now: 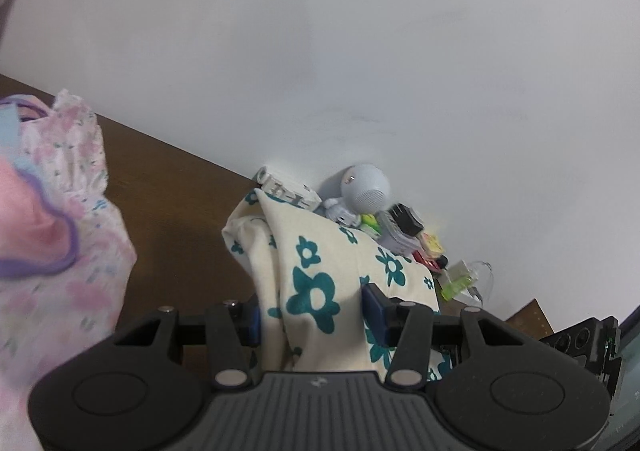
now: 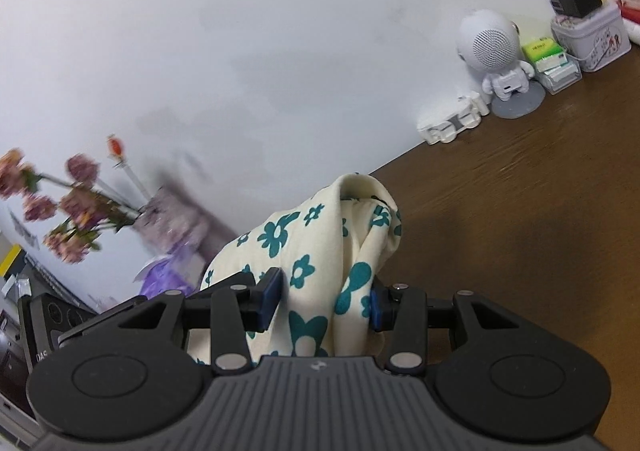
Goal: Fold clothes
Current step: 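Carry the gripped bundle with both grippers toward the white robot figurine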
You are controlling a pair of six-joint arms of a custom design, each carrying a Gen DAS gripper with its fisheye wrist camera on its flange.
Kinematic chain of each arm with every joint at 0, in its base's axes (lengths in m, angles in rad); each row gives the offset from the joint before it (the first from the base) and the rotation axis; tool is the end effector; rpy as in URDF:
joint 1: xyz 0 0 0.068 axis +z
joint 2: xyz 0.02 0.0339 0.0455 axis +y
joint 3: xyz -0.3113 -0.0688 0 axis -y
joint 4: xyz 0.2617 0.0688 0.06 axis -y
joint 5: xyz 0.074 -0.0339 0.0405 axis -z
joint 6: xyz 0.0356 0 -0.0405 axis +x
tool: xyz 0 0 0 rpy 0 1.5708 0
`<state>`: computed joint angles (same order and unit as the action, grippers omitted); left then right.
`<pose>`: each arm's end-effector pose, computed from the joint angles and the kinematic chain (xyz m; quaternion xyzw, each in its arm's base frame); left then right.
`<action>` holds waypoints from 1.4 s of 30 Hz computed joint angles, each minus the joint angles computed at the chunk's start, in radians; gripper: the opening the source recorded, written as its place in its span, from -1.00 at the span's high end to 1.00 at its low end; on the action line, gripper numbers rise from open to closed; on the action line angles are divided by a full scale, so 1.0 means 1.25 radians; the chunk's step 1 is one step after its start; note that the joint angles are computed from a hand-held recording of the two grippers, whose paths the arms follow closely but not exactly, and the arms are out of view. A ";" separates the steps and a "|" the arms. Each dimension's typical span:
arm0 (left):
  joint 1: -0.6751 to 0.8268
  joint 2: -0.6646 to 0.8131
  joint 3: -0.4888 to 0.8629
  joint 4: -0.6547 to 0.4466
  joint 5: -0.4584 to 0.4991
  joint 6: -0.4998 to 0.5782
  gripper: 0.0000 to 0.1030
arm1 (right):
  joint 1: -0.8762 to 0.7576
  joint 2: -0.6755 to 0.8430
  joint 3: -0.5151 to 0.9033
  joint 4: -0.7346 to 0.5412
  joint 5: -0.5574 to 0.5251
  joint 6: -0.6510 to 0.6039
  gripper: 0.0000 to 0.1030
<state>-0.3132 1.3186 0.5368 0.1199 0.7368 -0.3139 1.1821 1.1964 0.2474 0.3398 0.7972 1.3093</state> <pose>0.2300 -0.0996 0.2115 0.1578 0.8383 -0.4341 0.2897 0.0950 0.1647 0.1689 0.2311 0.8041 0.2940 0.4622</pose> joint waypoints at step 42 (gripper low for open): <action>-0.133 0.412 0.183 0.213 -0.237 -0.095 -0.24 | -0.542 0.487 -0.066 0.627 -0.450 -0.282 0.02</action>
